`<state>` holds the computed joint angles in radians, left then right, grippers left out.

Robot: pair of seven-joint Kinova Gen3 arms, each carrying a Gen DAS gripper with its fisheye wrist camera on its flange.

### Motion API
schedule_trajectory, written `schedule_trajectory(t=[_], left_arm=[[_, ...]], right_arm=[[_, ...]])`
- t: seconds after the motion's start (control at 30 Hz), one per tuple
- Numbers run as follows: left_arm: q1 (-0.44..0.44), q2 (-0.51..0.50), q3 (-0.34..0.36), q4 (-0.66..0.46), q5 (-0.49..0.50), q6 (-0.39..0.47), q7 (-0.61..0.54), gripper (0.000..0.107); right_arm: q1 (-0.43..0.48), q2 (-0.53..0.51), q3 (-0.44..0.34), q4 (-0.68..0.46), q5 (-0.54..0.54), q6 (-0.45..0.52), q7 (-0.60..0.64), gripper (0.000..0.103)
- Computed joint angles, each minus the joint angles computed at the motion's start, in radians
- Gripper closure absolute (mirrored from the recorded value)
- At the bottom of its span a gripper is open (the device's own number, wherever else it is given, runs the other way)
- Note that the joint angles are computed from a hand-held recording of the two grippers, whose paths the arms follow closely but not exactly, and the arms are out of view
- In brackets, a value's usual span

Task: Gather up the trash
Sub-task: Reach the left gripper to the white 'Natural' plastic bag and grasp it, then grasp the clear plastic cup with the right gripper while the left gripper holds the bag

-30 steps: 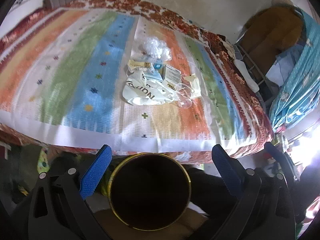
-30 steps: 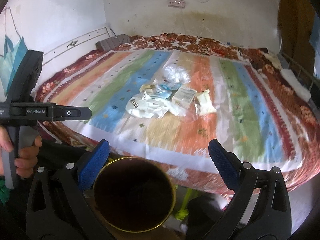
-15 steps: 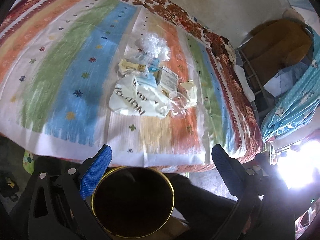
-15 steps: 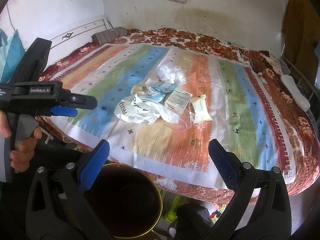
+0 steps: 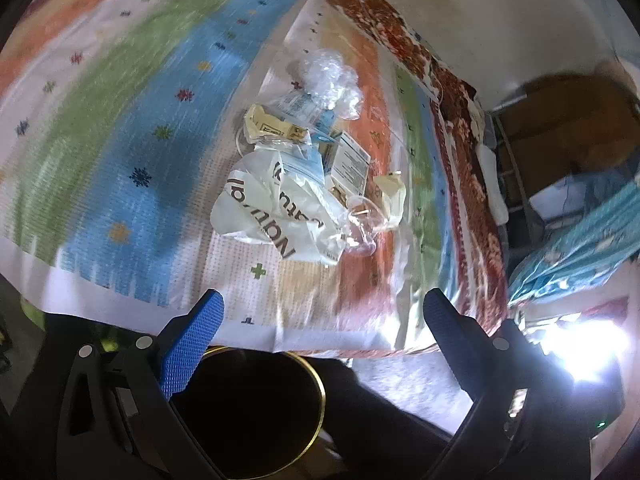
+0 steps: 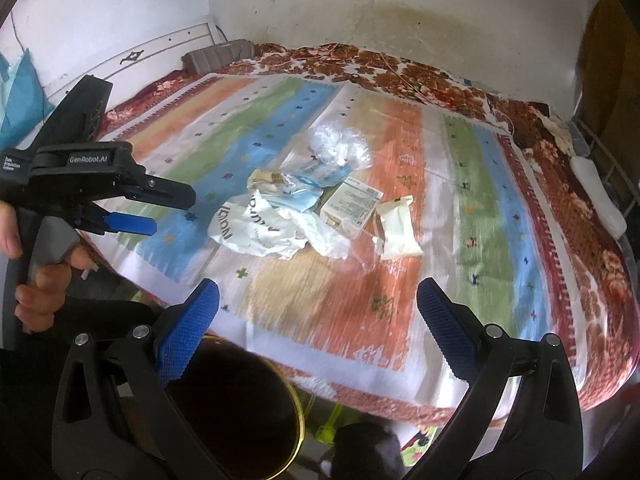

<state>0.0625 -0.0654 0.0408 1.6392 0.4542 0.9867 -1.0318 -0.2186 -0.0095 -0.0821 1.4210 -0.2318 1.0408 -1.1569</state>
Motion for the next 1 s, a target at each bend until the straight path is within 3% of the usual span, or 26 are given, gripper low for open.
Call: schedule_trajectory(t=[0.1, 0.4, 0.73, 0.9, 1.0], left_arm=[[-0.011, 0.026, -0.011, -0.001, 0.029, 0.006, -0.005, 0.017], [-0.031, 0.068, -0.006, 0.002, 0.061, -0.008, 0.005, 0.018], [-0.052, 0.121, -0.003, 0.018, 0.082, -0.044, 0.073, 0.034], [-0.07, 0.152, -0.001, 0.03, 0.119, -0.039, 0.087, 0.048], [-0.054, 0.146, 0.007, 0.037, 0.078, -0.061, 0.132, 0.052]], right_arm=[[0.0, 0.04, -0.001, -0.028, -0.005, 0.007, 0.006, 0.009], [-0.019, 0.149, -0.017, -0.079, 0.077, -0.021, 0.003, 0.014], [-0.05, 0.235, -0.02, -0.106, 0.165, -0.056, -0.02, 0.014], [-0.066, 0.29, -0.02, -0.133, 0.2, -0.071, -0.018, 0.02], [-0.083, 0.327, -0.016, -0.161, 0.228, -0.06, -0.025, 0.029]])
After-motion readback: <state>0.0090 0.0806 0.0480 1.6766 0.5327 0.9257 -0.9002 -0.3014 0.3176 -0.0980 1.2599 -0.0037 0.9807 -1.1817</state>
